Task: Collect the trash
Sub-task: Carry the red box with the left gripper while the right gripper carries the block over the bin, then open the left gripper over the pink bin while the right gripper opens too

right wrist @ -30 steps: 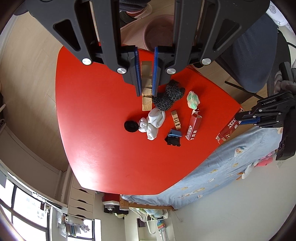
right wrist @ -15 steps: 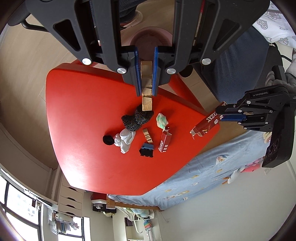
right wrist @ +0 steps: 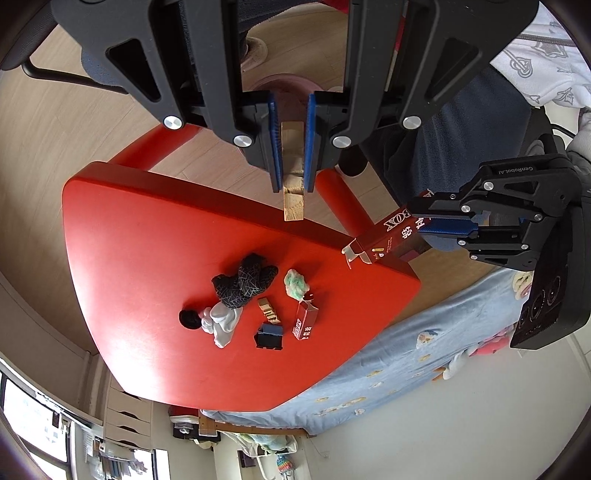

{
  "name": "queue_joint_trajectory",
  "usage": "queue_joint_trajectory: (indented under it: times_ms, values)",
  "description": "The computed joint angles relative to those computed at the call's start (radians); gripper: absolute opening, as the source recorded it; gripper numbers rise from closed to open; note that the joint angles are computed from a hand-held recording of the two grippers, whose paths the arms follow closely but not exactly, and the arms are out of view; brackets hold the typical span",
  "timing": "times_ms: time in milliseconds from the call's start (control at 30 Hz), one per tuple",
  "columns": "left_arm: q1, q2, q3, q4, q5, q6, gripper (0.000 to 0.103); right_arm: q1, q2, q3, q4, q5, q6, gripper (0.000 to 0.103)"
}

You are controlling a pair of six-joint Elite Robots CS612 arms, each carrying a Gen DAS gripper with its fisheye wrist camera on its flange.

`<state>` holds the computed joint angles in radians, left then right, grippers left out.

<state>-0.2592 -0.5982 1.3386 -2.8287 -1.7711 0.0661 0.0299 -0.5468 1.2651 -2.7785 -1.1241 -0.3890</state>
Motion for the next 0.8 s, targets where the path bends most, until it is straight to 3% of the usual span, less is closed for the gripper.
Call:
queue_joint_trajectory:
  times_ms: [167, 233, 267, 300, 400, 800]
  values:
    - [-0.001, -0.002, 0.001, 0.003, -0.008, 0.013, 0.021, -0.001, 0.004, -0.008, 0.019, 0.012, -0.014, 0.012]
    - [-0.002, 0.000, -0.005, 0.010, 0.004, 0.015, 0.035, 0.002, 0.005, -0.006, 0.000, -0.016, -0.006, 0.041]
    - [-0.002, 0.002, -0.005, 0.003, 0.014, 0.006, 0.061, 0.002, 0.006, -0.002, -0.020, -0.026, 0.006, 0.074]
    - [-0.003, 0.003, 0.000, -0.021, 0.028, -0.013, 0.086, 0.001, 0.008, 0.000, -0.040, -0.028, 0.022, 0.089]
    - [0.000, 0.005, 0.004, -0.055, 0.046, -0.050, 0.095, 0.002, 0.008, -0.002, -0.043, -0.051, 0.044, 0.096]
    - [0.007, 0.008, -0.002, -0.052, 0.061, -0.096, 0.095, 0.000, 0.013, -0.013, -0.024, -0.063, 0.080, 0.099]
